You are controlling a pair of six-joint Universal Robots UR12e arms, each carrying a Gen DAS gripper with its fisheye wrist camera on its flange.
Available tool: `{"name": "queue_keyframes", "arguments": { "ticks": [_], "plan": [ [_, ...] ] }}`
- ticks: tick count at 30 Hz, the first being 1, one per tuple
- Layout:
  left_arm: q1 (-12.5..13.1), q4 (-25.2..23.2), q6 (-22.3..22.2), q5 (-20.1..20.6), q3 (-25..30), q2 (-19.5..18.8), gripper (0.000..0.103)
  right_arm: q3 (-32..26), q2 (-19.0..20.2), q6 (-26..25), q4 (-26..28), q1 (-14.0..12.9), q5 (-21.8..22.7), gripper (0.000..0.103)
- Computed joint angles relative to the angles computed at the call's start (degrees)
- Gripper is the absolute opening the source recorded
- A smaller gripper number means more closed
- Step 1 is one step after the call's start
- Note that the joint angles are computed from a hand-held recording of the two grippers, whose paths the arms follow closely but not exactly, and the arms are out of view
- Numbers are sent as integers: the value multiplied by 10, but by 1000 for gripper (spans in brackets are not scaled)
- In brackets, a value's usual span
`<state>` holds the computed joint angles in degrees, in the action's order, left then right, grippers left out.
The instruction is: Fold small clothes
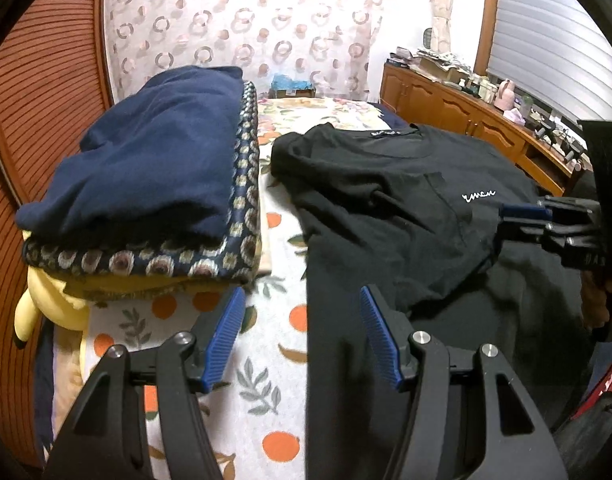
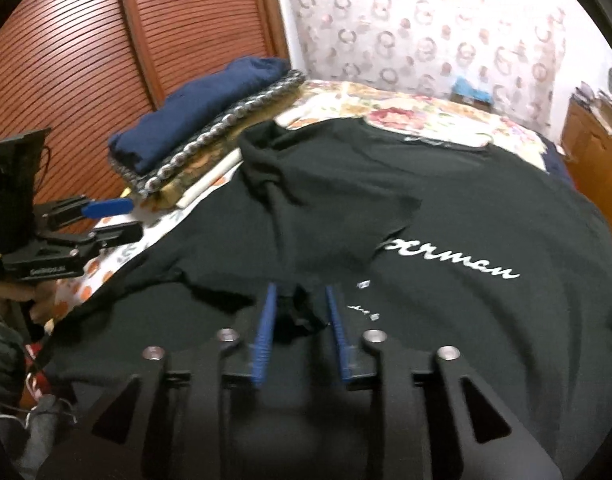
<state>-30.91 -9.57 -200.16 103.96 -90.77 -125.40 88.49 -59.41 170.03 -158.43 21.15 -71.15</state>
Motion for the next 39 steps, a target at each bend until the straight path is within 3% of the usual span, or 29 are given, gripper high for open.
{"name": "queue_keyframes", "arguments": {
  "ticks": [1, 4, 9, 17, 22, 26, 31, 32, 35, 39],
  "plan": [
    [0, -1, 3, 2, 5, -2, 59, -2, 2, 3, -7, -2, -1, 42],
    [1, -7, 6, 5, 20, -7, 59, -19, 13, 11, -17, -7, -13, 47],
    [1, -21, 17, 11, 51, -19, 59, -69, 42, -4, -3, -14, -40, 48],
    [15, -69, 32, -13, 126, -48, 59, -130, 86, -28, 73, -26, -11, 43],
    [17, -136, 75, -12, 191, -75, 46, -138, 93, -40, 87, -31, 6, 35],
    [21, -216, 100, -13, 244, -99, 36, -138, 92, -41, 91, -34, 23, 34],
    [23, -300, 113, 7, 288, -121, 34, -140, 93, -46, 93, -33, 22, 34],
    [24, -317, 115, 9, 297, -125, 30, -139, 93, -47, 93, -33, 21, 34],
    [26, -329, 121, 17, 305, -129, 7, -142, 94, -51, 94, -31, 17, 31],
    [31, -293, 110, 22, 299, -125, 4, -141, 94, -55, 95, -32, 21, 20]
  ]
}}
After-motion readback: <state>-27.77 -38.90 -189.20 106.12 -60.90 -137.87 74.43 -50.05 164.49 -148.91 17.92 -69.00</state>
